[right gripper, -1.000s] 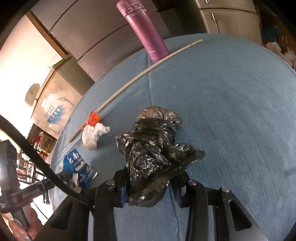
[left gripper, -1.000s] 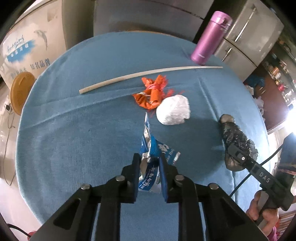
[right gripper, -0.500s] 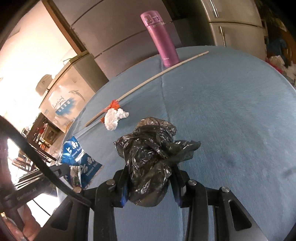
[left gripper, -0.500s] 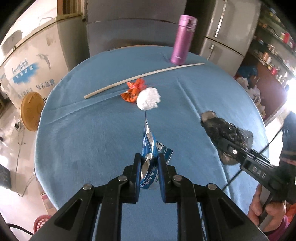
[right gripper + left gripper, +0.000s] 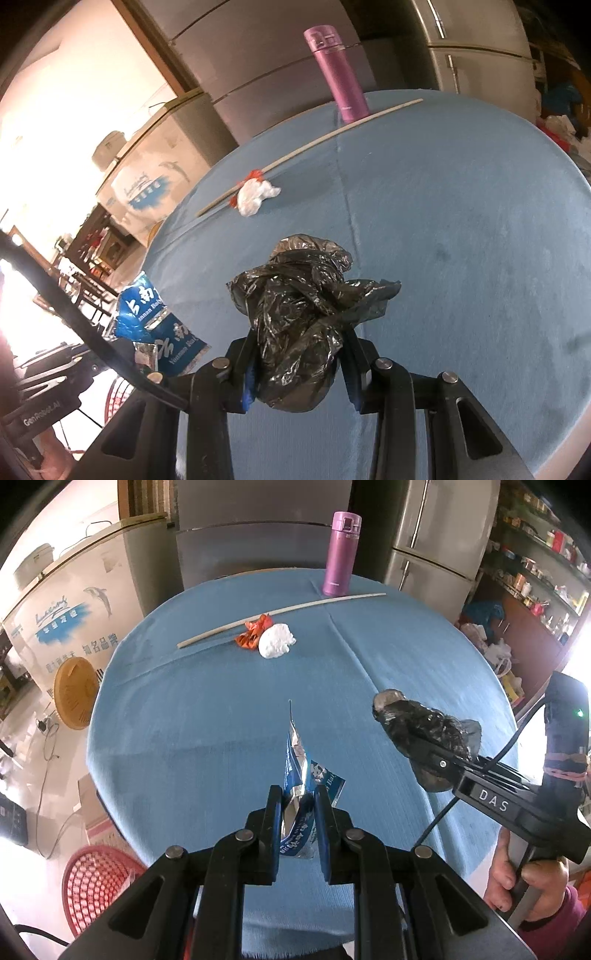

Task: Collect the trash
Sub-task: 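Carry the black bag and milk carton over the red basket, then open the right tool to drop the black bag while the left tool drops the carton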

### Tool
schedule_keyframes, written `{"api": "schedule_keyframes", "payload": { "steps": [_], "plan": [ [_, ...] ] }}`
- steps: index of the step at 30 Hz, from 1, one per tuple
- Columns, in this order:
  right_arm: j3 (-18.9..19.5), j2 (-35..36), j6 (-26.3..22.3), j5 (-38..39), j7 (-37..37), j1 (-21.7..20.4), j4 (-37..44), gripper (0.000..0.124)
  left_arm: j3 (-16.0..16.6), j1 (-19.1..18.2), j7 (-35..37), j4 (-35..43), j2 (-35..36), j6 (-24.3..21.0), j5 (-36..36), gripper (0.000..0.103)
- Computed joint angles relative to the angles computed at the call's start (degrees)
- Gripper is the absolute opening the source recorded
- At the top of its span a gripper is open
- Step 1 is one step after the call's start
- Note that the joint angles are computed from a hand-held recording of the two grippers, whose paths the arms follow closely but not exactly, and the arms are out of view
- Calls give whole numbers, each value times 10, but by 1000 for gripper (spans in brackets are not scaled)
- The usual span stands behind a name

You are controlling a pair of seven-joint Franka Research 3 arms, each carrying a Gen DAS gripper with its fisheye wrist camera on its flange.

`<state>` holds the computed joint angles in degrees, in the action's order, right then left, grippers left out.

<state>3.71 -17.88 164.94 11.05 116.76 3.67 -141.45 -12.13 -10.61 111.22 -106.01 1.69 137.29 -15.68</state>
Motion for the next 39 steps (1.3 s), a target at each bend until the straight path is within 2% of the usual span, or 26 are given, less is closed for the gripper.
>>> {"api": "schedule_keyframes", "payload": {
  "steps": [5,9,17,20,27,39],
  "plan": [
    [-8,-10,-1,26,-36,33,-2,40,12,6,8,-41,-42,-17,-33,18],
    [-7,-4,-5,44,-68,58,11,40,30,11,6,-76,-76,-5,-37,18],
    [-1,48,-27,77,-137,107,73,39,67,42,-47,-124,-117,24,11,18],
    [-6,80,-52,120,-193,137,114,39,76,55,-63,-139,-124,23,30,18],
    [12,149,-121,157,-272,159,210,39,93,89,-108,-180,-133,25,93,18],
    [42,249,-201,132,-303,189,325,40,104,122,-134,-204,-119,13,131,18]
  ]
}}
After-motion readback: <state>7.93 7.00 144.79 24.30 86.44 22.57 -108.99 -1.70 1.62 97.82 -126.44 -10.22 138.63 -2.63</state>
